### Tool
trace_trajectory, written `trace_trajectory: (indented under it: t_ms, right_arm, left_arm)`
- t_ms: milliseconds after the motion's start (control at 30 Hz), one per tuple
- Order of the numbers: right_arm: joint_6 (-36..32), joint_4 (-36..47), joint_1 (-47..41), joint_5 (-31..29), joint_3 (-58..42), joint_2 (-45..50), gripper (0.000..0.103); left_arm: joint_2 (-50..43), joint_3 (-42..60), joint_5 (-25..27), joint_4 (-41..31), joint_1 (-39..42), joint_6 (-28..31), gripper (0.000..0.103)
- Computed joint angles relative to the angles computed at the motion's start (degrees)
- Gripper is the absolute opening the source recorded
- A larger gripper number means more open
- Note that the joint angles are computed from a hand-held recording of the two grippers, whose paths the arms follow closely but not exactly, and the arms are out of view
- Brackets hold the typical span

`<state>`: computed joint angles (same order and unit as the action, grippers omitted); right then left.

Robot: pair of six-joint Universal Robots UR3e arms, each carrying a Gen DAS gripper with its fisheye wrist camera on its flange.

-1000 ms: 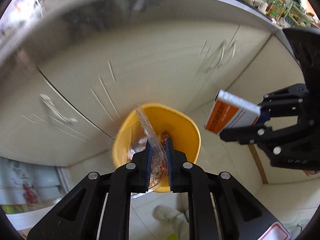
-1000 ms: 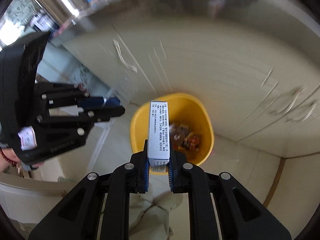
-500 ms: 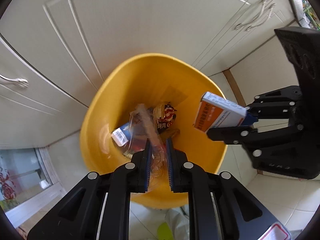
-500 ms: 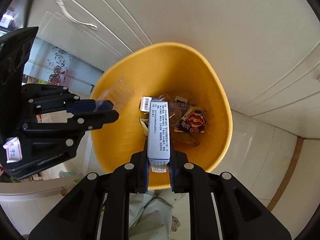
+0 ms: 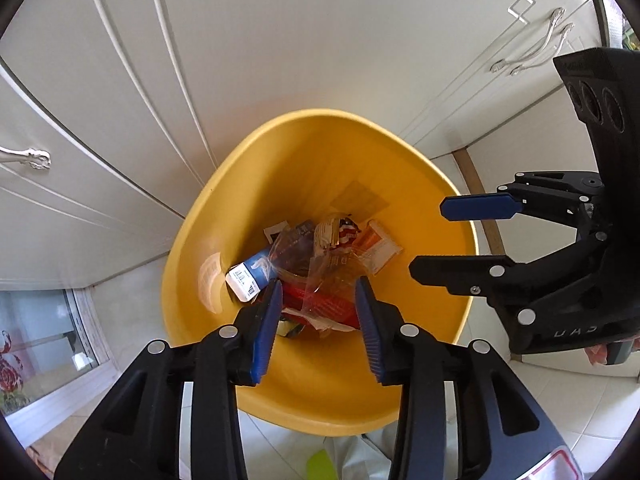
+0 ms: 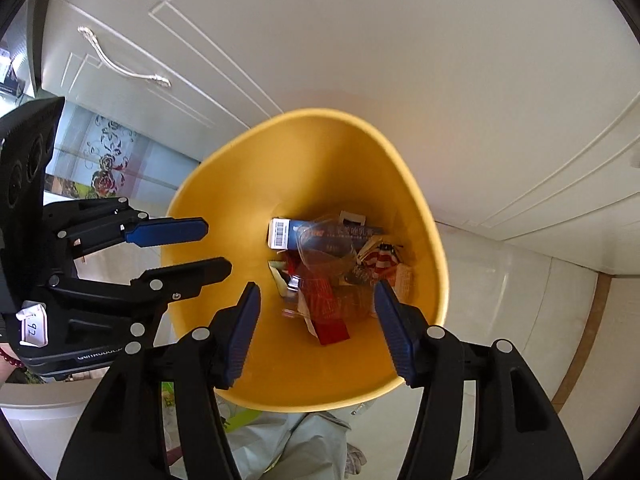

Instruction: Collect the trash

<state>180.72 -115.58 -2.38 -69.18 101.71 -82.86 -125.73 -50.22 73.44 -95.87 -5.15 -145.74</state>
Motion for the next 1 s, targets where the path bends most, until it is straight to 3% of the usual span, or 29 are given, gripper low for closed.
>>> trace_trajectory:
  t_ms: [367,400,533,600,700,1000]
  right_arm:
    - [2.74,5.31,1.45,-2.83,-2.97,-5.2,0.06]
    - [3.51,5.7,1.8,-3.42,-3.24,-5.85,0.06]
    - [9.84,8.43,4.82,-9.08,-5.72,-8.97,0.063]
    - [13.39,10.17,6.41,-11.84,-7.07,-10.56,0.067]
    - [19.62,14.43,9.74,-16.92,-11.3,-11.33,0.076]
    - [32.99,33.08,20.01,-30.44,-32.92,-6.96,0.083]
  left_arm:
    - [2.16,3.22,0.58,-2.47,0.61,-3.56,0.04]
    - [3.2,2.79,1.3,-2.03,0.65,-4.63,0.046]
    - [6.37,2.07,4.5,-0.72,0.38,-9.26,0.051]
    - [8.24,2.29,6.11,-0.38,0.2,-12.27,0.064]
    - [10.37,3.97,7.9,-1.45,0.08,-15.93,0.075]
    - [14.8,11.45,10.67,-8.4,-0.03,-20.94,0.097]
